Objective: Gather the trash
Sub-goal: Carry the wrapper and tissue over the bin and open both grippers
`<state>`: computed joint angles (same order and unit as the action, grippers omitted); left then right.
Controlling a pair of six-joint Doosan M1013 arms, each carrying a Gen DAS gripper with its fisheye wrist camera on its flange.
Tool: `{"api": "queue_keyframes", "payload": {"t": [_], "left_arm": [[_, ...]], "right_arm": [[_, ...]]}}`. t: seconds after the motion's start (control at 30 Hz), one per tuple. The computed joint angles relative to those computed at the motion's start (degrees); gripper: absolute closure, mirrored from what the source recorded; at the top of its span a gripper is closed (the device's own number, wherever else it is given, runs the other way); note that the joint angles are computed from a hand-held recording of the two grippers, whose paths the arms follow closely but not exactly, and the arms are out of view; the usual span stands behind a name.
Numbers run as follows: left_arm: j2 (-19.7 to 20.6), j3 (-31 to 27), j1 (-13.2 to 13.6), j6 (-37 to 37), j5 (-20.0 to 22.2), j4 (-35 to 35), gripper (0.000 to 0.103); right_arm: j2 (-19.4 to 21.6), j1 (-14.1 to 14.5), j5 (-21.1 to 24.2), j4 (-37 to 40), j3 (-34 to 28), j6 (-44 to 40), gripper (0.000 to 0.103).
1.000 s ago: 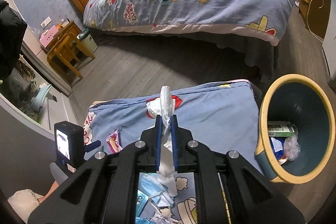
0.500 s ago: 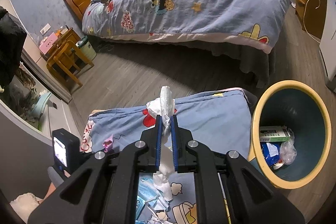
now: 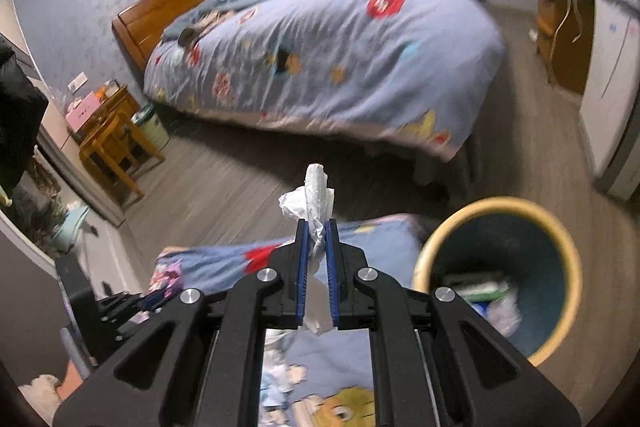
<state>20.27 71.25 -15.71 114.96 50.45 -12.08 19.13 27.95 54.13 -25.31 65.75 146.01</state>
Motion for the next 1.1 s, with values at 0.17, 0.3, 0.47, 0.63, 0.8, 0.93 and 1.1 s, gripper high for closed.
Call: {"api": "queue_keyframes", "payload": {"t": [0.17,0.3,0.47,0.63,0.8,0.93,1.1], "left_arm": [[-0.4,-1.0,-1.9,4.3,1.1,-4.8,0.089],[0.2,-2.0,-4.3,6.6,2.4,-7.6,0.089],[1.9,-3.9,-8.2,9.3,3.0,-7.7,0.089],[4.2,-6.4,-11.1,10.8,5.7,-9.5,0.089],[6.5,-7.8,-14.0,11.8,8.2,-9.4,0.089],[7.5,-8.1,-15.4,12.3,8.2,-9.4,0.089],[8.2,-8.0,-16.6,13.2,6.8,-8.6,0.081]], "right_arm": [[-3.2,-1.1,3.4,-6.9,3.4,3.0,0.095],[-5.7,-3.6,4.3,-6.7,7.6,7.0,0.095],[-7.8,-6.7,4.7,-3.9,12.3,10.5,0.095],[-8.1,-8.5,5.9,-2.0,14.9,11.6,0.095],[-8.1,-10.0,6.0,1.7,17.2,13.3,0.095],[-8.5,-10.8,5.7,2.8,18.5,15.3,0.095],[-8.6,-11.2,5.5,1.7,18.9,17.7,0.094]]}}
